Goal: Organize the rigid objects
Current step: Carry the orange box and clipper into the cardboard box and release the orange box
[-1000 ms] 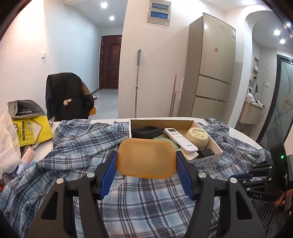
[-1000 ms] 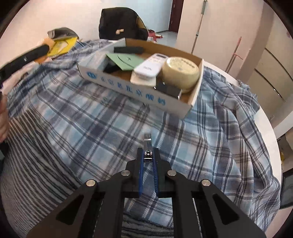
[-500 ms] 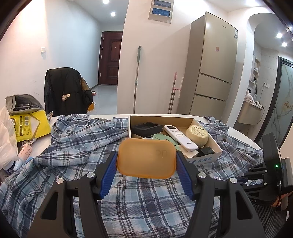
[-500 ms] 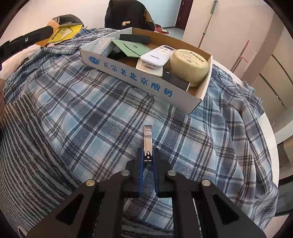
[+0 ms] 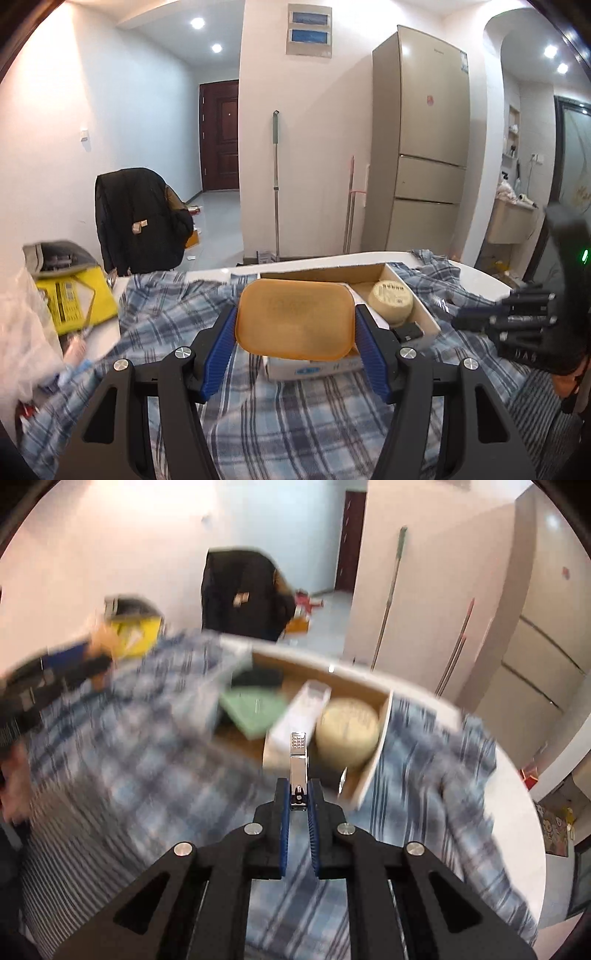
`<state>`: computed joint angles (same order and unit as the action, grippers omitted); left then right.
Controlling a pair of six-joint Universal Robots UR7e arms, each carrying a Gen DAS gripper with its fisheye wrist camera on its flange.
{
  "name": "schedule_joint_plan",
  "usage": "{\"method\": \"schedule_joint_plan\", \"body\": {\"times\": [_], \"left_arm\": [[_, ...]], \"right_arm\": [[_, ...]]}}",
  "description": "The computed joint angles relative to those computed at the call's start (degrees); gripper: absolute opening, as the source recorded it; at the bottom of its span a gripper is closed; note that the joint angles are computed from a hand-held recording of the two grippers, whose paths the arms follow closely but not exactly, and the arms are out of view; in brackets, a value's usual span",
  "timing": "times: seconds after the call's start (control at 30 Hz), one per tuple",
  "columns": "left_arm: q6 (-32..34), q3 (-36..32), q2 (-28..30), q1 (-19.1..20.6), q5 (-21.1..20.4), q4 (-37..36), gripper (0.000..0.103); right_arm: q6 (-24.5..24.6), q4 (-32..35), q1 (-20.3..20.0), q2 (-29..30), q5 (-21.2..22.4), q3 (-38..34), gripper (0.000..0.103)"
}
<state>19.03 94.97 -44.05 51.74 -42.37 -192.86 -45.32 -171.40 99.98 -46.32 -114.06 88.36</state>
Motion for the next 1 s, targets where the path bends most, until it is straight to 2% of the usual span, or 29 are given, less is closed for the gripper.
{"method": "schedule_joint_plan", "body": {"times": [0.1,0.2,0.3,0.33,0.47,0.57,0.67,1.0], "left_arm": [[-0.8,-6.9,3.6,0.0,2.1,1.9,0.064],[-3.8,-13.5,6.6,0.9,0.9,7.5,0.064],[-8.2,-16.5,8.1,2.2,-1.7,12.5,0.065],[-9.3,-17.6,9.3,2.6,-0.8,13.7,0.065],[-10.0,-20.6,12.1,4.2,-0.5,18.1,0.065],[-11.9,-22.3,13.0,6.3,-3.7,23.6,0.065],[-12.8,-23.3,14.1,7.3,-3.4,26.3,0.065],[-10.7,-23.5,15.4,7.6,-3.0,25.3,0.064]], "right_arm": [[4.4,1.9,1.1,2.5,1.6,-6.0,0.008],[9.3,3.3,1.4,5.4,2.4,-11.2,0.008],[11.9,4.8,0.6,7.5,3.4,-13.9,0.008],[12.4,5.3,0.2,8.0,3.6,-14.1,0.008],[12.4,5.8,-1.3,10.1,1.9,-15.4,0.008],[12.6,7.6,-2.2,10.8,1.1,-16.6,0.008],[13.5,9.7,-2.8,10.9,1.3,-17.3,0.008],[12.7,12.6,-2.8,10.9,1.8,-17.2,0.008]]}}
